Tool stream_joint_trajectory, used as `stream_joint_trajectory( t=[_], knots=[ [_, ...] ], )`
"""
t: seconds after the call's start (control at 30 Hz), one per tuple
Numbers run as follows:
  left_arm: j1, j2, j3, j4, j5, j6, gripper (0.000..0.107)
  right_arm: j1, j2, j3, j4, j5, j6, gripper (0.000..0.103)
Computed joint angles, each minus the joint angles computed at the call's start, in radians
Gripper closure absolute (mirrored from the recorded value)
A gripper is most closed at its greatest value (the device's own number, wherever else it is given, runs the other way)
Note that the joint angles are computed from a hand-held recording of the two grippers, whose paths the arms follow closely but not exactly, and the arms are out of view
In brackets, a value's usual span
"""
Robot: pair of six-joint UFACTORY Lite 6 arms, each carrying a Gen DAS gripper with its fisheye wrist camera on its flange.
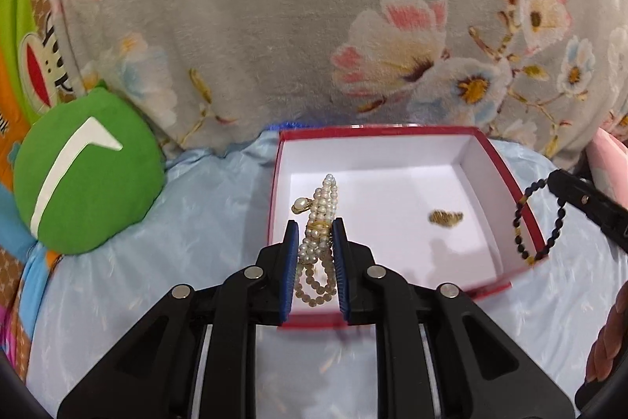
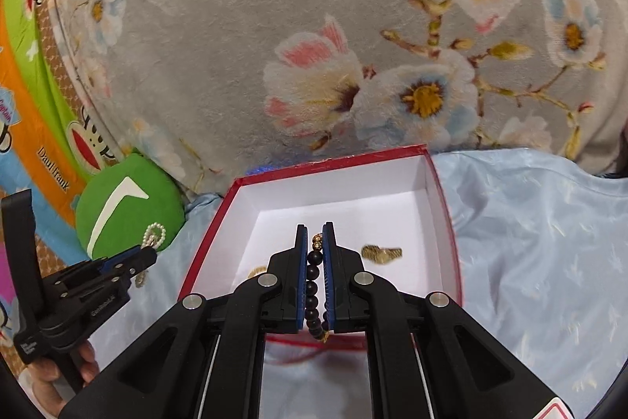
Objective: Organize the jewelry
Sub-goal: 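Carry the bead bracelet and pearl piece into the red box and release both, then withdraw both open tools from the box back over the remaining jewelry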
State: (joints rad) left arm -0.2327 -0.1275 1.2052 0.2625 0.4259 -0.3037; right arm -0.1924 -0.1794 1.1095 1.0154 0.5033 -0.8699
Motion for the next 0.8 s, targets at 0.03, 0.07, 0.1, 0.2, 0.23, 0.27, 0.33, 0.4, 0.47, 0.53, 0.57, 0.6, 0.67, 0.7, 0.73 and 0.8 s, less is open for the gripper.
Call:
stream_joint_trajectory(
  t=[0.03, 0.07, 0.1, 0.2, 0.23, 0.27, 0.33, 0.4, 0.47, 0.53, 0.57, 0.6, 0.67, 0.7, 0.73, 0.8],
  knots=[
    [0.0, 0.058, 0.049, -0.013, -0.01, 0.002, 0.09, 0.018, 0.051, 0.036, -0.008, -0.018, 0.008, 0.096],
    [0.004, 0.106, 0.091, -0.031, -0.014, 0.015, 0.09, 0.031, 0.089, 0.063, -0.012, -0.031, 0.009, 0.096],
    [0.004, 0.166, 0.145, -0.034, -0.011, 0.011, 0.09, 0.052, 0.132, 0.09, -0.016, -0.062, 0.011, 0.096],
    [-0.004, 0.326, 0.289, -0.008, 0.006, -0.025, 0.09, 0.093, 0.23, 0.152, -0.04, -0.117, 0.019, 0.096],
    [-0.007, 0.362, 0.32, 0.01, 0.003, -0.041, 0.09, 0.101, 0.258, 0.173, -0.049, -0.126, 0.022, 0.096],
    [-0.014, 0.398, 0.35, 0.042, 0.004, -0.068, 0.09, 0.111, 0.296, 0.203, -0.067, -0.137, 0.036, 0.096],
    [-0.029, 0.467, 0.406, 0.131, 0.008, -0.139, 0.09, 0.121, 0.359, 0.254, -0.084, -0.144, 0.054, 0.096],
    [-0.039, 0.536, 0.47, 0.15, 0.024, -0.149, 0.09, 0.129, 0.418, 0.307, -0.11, -0.144, 0.08, 0.096],
    [-0.041, 0.59, 0.522, 0.153, 0.035, -0.161, 0.09, 0.136, 0.468, 0.353, -0.133, -0.145, 0.097, 0.096],
    [-0.039, 0.641, 0.571, 0.141, 0.043, -0.164, 0.09, 0.152, 0.505, 0.383, -0.195, -0.167, 0.151, 0.096],
    [-0.04, 0.663, 0.59, 0.136, 0.044, -0.161, 0.09, 0.156, 0.522, 0.398, -0.213, -0.17, 0.164, 0.096],
    [-0.045, 0.679, 0.599, 0.172, 0.045, -0.198, 0.09, 0.16, 0.54, 0.414, -0.228, -0.173, 0.172, 0.096],
    [-0.055, 0.695, 0.596, 0.248, 0.03, -0.273, 0.089, 0.165, 0.556, 0.423, -0.226, -0.185, 0.161, 0.096],
    [-0.056, 0.701, 0.593, 0.275, 0.022, -0.31, 0.089, 0.166, 0.56, 0.42, -0.202, -0.193, 0.132, 0.093],
    [-0.054, 0.702, 0.588, 0.282, 0.011, -0.33, 0.084, 0.168, 0.558, 0.415, -0.2, -0.201, 0.128, 0.085],
    [-0.052, 0.687, 0.559, 0.342, -0.011, -0.422, 0.051, 0.167, 0.538, 0.38, -0.146, -0.239, 0.079, 0.067]
  ],
)
